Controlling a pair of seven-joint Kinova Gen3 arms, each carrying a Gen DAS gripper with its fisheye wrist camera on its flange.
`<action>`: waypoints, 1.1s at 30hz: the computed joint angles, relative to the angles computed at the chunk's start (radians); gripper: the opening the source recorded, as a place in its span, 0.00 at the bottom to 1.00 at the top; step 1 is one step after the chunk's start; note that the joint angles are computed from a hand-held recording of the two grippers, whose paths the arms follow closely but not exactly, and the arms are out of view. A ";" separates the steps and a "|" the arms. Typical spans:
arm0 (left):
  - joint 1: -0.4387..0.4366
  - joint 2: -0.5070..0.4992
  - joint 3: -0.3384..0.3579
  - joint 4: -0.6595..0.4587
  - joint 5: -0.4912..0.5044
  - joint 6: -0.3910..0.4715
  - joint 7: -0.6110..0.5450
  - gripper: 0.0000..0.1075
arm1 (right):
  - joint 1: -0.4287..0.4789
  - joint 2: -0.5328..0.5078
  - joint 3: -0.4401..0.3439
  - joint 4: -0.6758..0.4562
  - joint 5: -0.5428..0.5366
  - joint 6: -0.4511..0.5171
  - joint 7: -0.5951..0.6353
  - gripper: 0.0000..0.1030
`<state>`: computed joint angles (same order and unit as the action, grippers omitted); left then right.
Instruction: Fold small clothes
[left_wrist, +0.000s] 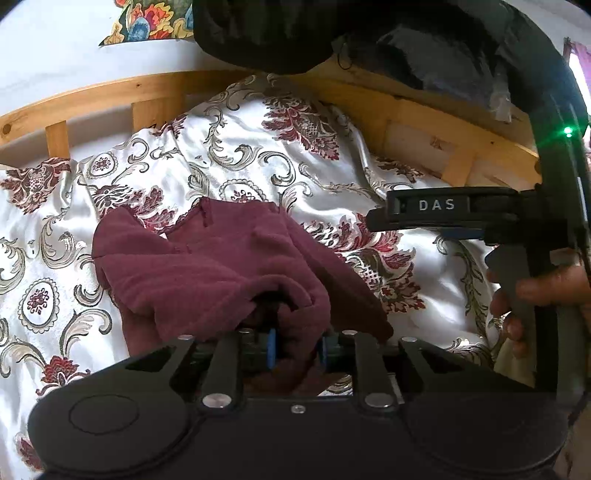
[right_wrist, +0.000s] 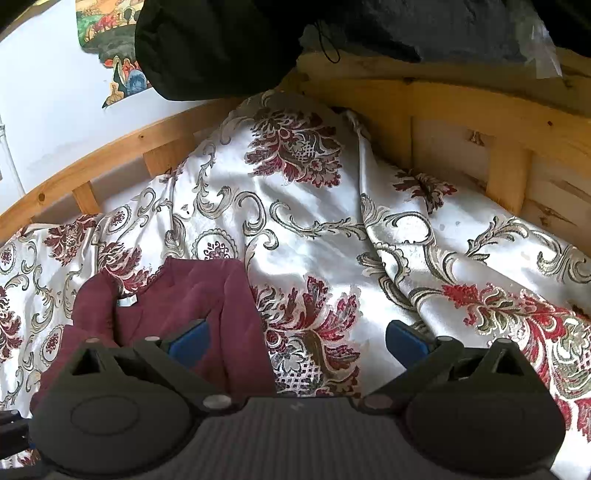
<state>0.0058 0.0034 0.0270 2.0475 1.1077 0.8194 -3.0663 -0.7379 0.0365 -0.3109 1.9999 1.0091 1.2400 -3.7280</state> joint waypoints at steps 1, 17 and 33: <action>-0.005 0.000 -0.005 0.009 0.022 0.011 -0.019 0.27 | 0.006 0.000 -0.005 0.002 0.002 -0.003 -0.009 1.00; -0.159 -0.013 -0.091 0.034 0.029 0.250 -0.085 0.82 | 0.130 -0.095 -0.008 0.172 0.371 -0.434 -0.211 1.00; -0.113 -0.011 -0.062 0.033 -0.136 0.051 0.033 0.82 | 0.331 0.125 -0.227 -0.083 0.261 -0.598 0.417 0.65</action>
<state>-0.1071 -0.0075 -0.0350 2.0807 0.9718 0.8706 -3.0337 -0.4073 0.1616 -0.5381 1.9165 1.2703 0.6418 -3.3112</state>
